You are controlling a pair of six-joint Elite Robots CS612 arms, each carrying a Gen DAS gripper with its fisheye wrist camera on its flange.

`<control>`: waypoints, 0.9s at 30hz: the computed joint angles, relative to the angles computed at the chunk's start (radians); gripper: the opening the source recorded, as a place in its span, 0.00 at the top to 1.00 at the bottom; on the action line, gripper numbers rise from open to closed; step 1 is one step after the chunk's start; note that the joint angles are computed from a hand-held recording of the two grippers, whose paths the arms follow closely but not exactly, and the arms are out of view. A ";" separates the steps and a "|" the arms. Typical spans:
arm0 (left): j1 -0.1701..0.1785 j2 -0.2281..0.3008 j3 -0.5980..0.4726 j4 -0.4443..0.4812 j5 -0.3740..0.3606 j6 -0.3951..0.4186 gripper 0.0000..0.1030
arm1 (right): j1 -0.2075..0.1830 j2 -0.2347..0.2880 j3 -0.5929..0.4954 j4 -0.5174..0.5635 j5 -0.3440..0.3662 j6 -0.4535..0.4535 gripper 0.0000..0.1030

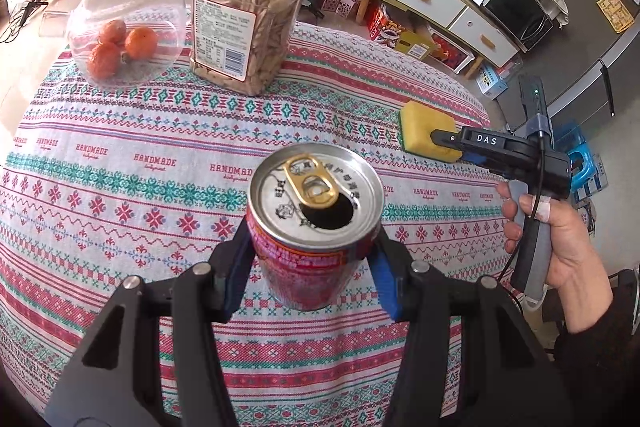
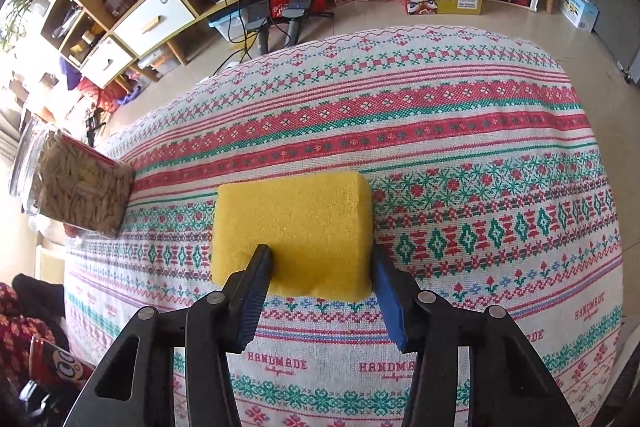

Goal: Collect trash
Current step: 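Grasp the yellow sponge with the right gripper while the left holds the red can, then carry the red can into the basin and release it with the left while the right carries the sponge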

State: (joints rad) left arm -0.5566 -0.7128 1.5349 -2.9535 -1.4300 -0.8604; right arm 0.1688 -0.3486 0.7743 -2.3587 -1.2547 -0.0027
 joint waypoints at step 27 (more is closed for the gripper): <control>-0.064 0.001 -0.023 0.005 0.050 0.069 0.47 | -0.085 -0.317 0.540 -0.315 0.025 -0.196 0.66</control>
State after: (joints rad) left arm -0.6207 -0.7115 1.5122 -2.9490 -1.3802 -0.7912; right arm 0.0841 -0.6655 1.3141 -2.6740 -1.2300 -0.1984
